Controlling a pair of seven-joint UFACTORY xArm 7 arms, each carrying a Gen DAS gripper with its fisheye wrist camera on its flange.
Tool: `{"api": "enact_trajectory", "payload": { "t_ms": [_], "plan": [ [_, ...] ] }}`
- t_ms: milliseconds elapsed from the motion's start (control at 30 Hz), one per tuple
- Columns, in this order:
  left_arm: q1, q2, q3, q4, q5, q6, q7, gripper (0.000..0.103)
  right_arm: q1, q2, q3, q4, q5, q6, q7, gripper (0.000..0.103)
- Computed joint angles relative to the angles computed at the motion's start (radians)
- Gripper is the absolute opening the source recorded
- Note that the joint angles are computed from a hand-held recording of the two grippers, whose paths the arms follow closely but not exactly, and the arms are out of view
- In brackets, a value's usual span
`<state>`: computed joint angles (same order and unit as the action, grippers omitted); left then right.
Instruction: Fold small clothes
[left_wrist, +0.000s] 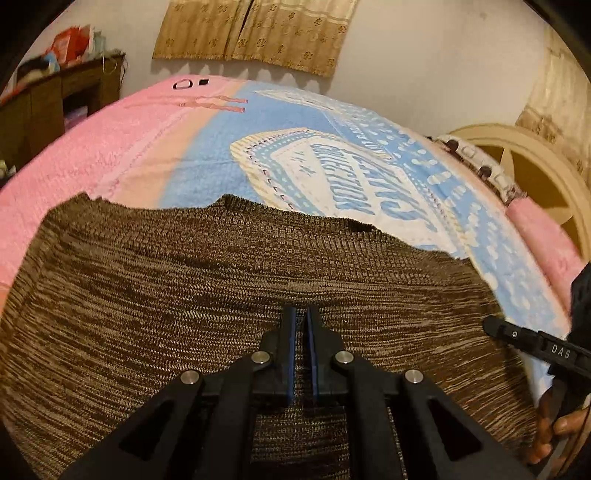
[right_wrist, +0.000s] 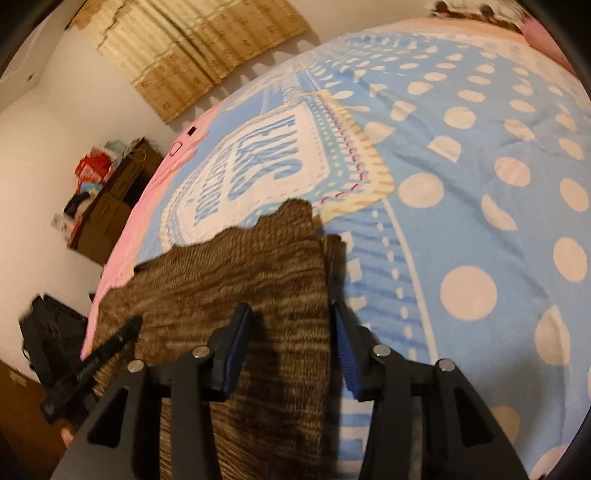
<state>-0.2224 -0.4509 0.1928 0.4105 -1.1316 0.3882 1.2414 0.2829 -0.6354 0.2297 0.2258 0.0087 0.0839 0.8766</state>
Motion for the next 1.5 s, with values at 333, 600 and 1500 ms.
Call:
{"api": "enact_trajectory", "payload": {
  "t_ms": [333,600,1500],
  "plan": [
    [0.01,0.01,-0.007,0.007,0.025,0.004,-0.012,0.006,0.117,-0.021,-0.099,0.049,0.103,0.047,-0.053,0.015],
    [0.18,-0.093,0.108,0.039,0.35,0.28,-0.153,0.006,0.139,0.081,0.006,0.308,0.086,0.188,-0.036,0.015],
    [0.506,0.295,0.311,0.234,0.102,0.844,0.183,0.006,0.392,1.013,-0.056,1.101,-0.294,0.14,0.27,0.045]
  ]
}}
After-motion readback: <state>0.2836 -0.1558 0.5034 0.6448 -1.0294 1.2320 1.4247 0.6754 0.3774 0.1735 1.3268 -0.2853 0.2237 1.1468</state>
